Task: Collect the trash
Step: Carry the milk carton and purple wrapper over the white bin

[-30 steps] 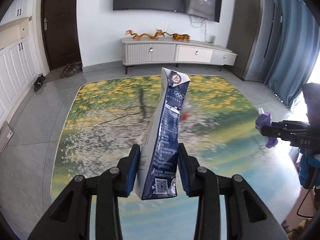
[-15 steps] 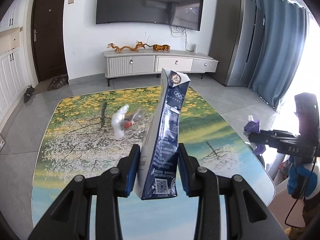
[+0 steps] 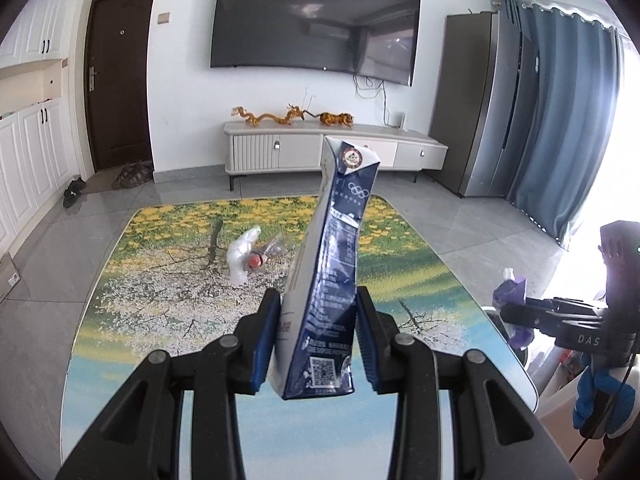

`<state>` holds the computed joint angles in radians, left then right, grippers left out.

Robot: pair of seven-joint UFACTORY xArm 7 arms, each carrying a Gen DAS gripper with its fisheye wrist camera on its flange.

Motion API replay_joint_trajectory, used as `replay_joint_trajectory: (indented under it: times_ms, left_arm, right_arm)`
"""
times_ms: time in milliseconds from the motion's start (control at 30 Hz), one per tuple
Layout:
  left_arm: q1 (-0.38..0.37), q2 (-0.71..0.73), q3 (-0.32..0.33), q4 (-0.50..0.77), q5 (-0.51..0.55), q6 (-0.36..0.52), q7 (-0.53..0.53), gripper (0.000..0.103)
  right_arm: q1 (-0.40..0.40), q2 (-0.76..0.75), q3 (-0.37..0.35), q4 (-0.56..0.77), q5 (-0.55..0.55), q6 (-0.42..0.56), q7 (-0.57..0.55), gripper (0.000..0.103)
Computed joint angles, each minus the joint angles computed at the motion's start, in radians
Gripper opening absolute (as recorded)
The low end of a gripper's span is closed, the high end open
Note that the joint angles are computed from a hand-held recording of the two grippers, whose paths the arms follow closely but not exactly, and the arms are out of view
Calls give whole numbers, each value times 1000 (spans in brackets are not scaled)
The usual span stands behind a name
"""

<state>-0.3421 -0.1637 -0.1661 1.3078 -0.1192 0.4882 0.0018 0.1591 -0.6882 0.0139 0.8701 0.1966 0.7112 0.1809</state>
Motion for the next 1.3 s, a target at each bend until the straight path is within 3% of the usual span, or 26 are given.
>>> replay_joint_trajectory:
  times_ms: [367, 667, 1000, 1300]
  left_arm:
    - [-7, -76, 20, -96, -39, -93, 37, 35]
    - [-10, -74, 3, -90, -10, -104, 30, 35]
    - [-23, 9, -56, 11, 108, -62, -37, 35]
    - [-95, 149, -97, 176, 238, 6, -111, 35]
  right_arm:
    - [-9, -4, 53, 23, -50, 38, 64, 30]
    - [-4, -12, 34, 2, -51, 25, 71, 30]
    - [-32, -92, -31, -78, -22, -5, 53, 30]
    - [-133, -204, -105, -187, -25, -12, 45, 30]
